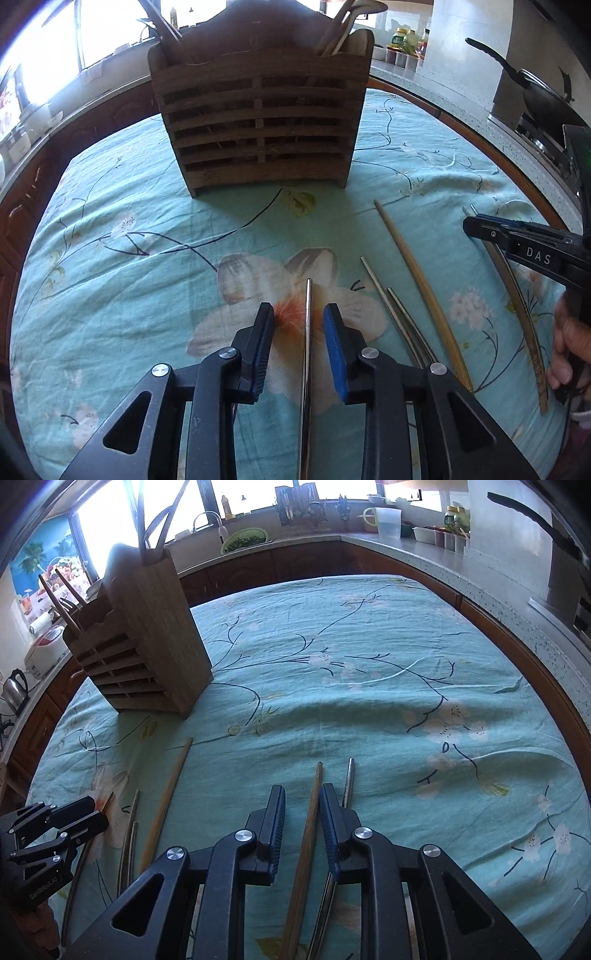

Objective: Organize utensils
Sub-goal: 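Grasp a metal chopstick with the left gripper while the right gripper grasps a wooden one, then lower both held chopsticks into the wooden holder and open both grippers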

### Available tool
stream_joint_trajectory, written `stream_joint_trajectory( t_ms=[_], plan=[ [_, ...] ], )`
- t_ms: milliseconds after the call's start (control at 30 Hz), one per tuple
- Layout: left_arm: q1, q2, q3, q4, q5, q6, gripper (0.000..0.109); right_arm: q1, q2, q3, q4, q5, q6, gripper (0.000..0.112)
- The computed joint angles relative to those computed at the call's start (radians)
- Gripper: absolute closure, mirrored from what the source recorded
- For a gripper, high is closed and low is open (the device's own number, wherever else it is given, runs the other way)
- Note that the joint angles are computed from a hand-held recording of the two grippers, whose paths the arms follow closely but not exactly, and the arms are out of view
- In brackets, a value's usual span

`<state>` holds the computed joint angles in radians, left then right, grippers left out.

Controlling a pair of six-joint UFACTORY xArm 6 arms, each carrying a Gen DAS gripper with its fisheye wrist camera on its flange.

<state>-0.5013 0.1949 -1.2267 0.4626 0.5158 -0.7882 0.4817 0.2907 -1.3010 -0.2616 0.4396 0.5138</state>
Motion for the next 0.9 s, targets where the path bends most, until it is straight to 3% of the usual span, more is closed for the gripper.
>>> stream_joint_trajectory(
  t_ms=[133,367,567,900],
  plan=[
    [0.001,0.011,-0.003,-0.025,-0.024,0.041,0.105,0.001,-0.002,0.005,-0.042,-0.005,0.015,0.105],
    [0.015,-0.028,0.052,-0.071,-0.088,0.038,0.106,0.000,-0.033,0.045,0.104,-0.055,-0.069,0.107],
    [0.037,-0.175,0.184,-0.090,-0.190,-0.002,0.106,0.018,-0.116,0.106,0.204,-0.133,-0.120,0.107],
    [0.063,-0.417,0.344,0.107,-0.280,-0.230,0.106,0.042,-0.268,0.173,0.177,-0.242,-0.078,0.107]
  ],
)
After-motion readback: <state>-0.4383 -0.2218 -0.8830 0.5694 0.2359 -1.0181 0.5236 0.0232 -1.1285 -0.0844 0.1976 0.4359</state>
